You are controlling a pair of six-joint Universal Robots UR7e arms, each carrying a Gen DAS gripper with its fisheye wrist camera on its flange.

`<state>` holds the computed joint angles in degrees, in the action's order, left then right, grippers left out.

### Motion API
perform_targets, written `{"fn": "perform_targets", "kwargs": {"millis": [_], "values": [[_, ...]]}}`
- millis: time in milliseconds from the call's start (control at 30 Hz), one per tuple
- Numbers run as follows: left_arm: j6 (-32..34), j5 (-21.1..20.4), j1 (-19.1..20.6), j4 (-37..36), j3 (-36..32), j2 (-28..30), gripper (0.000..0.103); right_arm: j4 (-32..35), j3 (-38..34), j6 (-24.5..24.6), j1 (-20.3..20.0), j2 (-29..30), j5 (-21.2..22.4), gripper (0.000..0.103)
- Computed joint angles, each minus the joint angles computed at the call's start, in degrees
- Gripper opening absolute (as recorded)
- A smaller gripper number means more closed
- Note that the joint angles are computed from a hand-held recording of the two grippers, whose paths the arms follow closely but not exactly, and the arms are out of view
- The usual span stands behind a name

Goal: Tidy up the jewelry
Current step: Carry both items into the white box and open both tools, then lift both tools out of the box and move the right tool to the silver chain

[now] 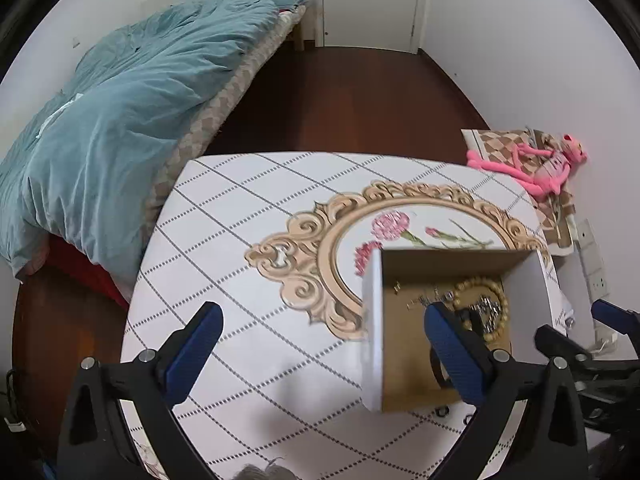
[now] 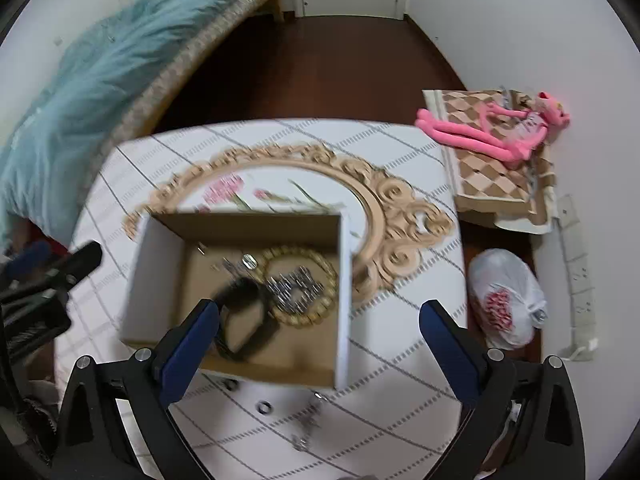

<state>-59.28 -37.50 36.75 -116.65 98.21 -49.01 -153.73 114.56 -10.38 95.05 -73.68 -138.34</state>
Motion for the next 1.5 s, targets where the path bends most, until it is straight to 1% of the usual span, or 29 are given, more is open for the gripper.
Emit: {"fn": "perform_targets", "kwargs": {"millis": [100,200,400,533,700,833,1067,1167,1267,1300,1367,1467,1500], "values": [[-1.0,-1.1,-0.6,-0.4,0.8,0.2,0.103,-1.7,1.8,-0.4,-0.5,-0.6,-1.1,0.101],[-2.2,-1.5,-1.4,0.1,1.2,0.4,0.103,-2.5,3.3,0.1,-0.7,-1.5,-1.1,0.101],[-5.2,-0.6,-3.9,2.4,1.6,-0.2,0.103,-3.6,5.5,0.3,0.6,-3.9,-1.7,0.101],[-6.9,0.5,-6.2,2.9,2.5,-1.3,0.103,-6.5,7.3,-0.9,2.7,-6.0,-3.0,0.101],[-11.1,2.5,-10.0,7.2,2.8,-2.9,0.103,-8.4,8.9,-1.7,5.6,-8.7,-4.5,0.101],[-14.5,2.4,-12.4,10.8,2.5,-4.0,0.103,-8.8,10.0,-1.7,8.7,-11.7,-5.3,0.101],[-18.5,2.2,-15.8,14.1,2.9,-6.1,0.103,-6.3,10.6,0.6,13.7,-16.6,-5.5,0.101],[-20.5,2.2,-16.2,15.3,3.2,-6.6,0.103,-4.9,11.0,2.1,14.6,-18.0,-5.3,0.101],[-22.8,1.3,-15.9,17.1,3.9,-6.2,0.103,-3.8,12.2,3.5,13.4,-18.8,-4.4,0.102],[-23.3,0.9,-15.7,17.4,4.2,-6.0,0.103,-3.8,13.0,3.6,12.4,-18.8,-4.2,0.101],[-23.9,-0.4,-14.7,18.2,4.9,-4.9,0.103,-4.1,15.1,4.0,9.0,-18.6,-2.3,0.101],[-23.2,-3.0,-12.6,16.8,6.4,-3.1,0.103,-7.6,18.0,2.9,4.0,-16.9,-0.2,0.101],[-22.9,-3.8,-12.1,16.4,6.6,-2.8,0.103,-8.9,18.9,2.5,1.7,-15.8,0.9,0.099]]}}
